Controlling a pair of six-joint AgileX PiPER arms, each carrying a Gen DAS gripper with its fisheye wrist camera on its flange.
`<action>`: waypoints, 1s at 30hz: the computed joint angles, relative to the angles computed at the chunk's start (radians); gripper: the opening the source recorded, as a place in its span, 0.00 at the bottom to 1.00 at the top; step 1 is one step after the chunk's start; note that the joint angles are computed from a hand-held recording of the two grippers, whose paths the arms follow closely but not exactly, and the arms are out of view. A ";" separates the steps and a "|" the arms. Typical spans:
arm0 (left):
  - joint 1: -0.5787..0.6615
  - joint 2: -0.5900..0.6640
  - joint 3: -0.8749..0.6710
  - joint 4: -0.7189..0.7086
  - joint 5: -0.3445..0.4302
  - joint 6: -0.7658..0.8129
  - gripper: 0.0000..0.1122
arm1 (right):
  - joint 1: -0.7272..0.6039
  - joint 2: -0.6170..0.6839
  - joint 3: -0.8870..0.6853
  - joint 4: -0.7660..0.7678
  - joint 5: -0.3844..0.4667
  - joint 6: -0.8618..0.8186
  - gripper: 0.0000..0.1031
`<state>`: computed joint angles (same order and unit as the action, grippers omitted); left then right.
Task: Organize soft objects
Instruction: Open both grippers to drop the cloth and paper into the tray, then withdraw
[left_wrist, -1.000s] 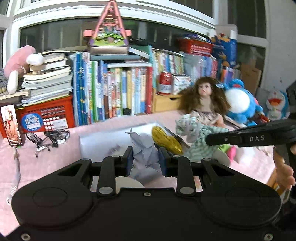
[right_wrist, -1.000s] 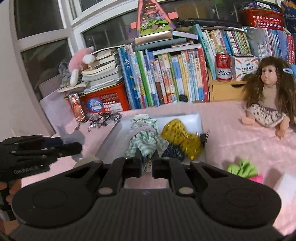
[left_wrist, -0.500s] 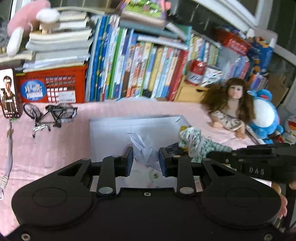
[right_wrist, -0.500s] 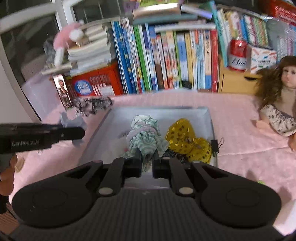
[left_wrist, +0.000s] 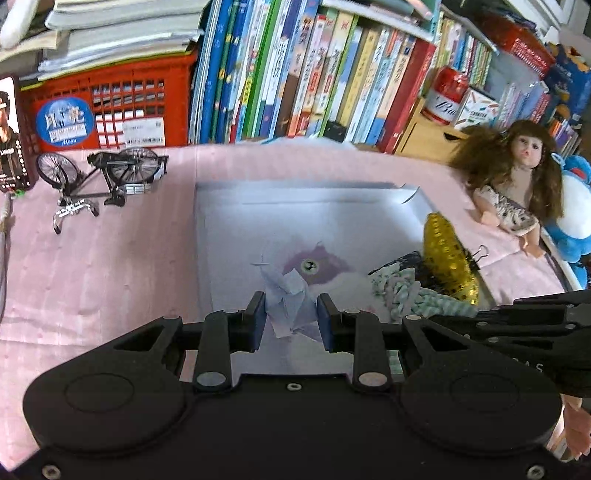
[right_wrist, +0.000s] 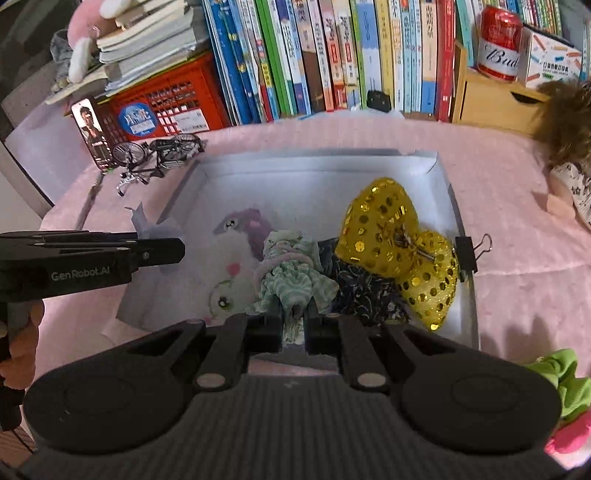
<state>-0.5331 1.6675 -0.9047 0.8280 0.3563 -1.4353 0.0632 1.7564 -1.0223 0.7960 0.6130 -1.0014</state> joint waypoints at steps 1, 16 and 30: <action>0.008 0.009 -0.003 -0.011 -0.006 0.009 0.25 | 0.001 0.009 -0.006 -0.006 -0.001 0.007 0.14; 0.061 0.089 -0.024 -0.121 -0.047 0.093 0.26 | 0.034 0.082 -0.037 -0.061 -0.026 0.080 0.16; 0.002 -0.008 -0.006 0.010 0.034 -0.016 0.61 | 0.008 0.000 0.021 0.034 -0.035 -0.034 0.53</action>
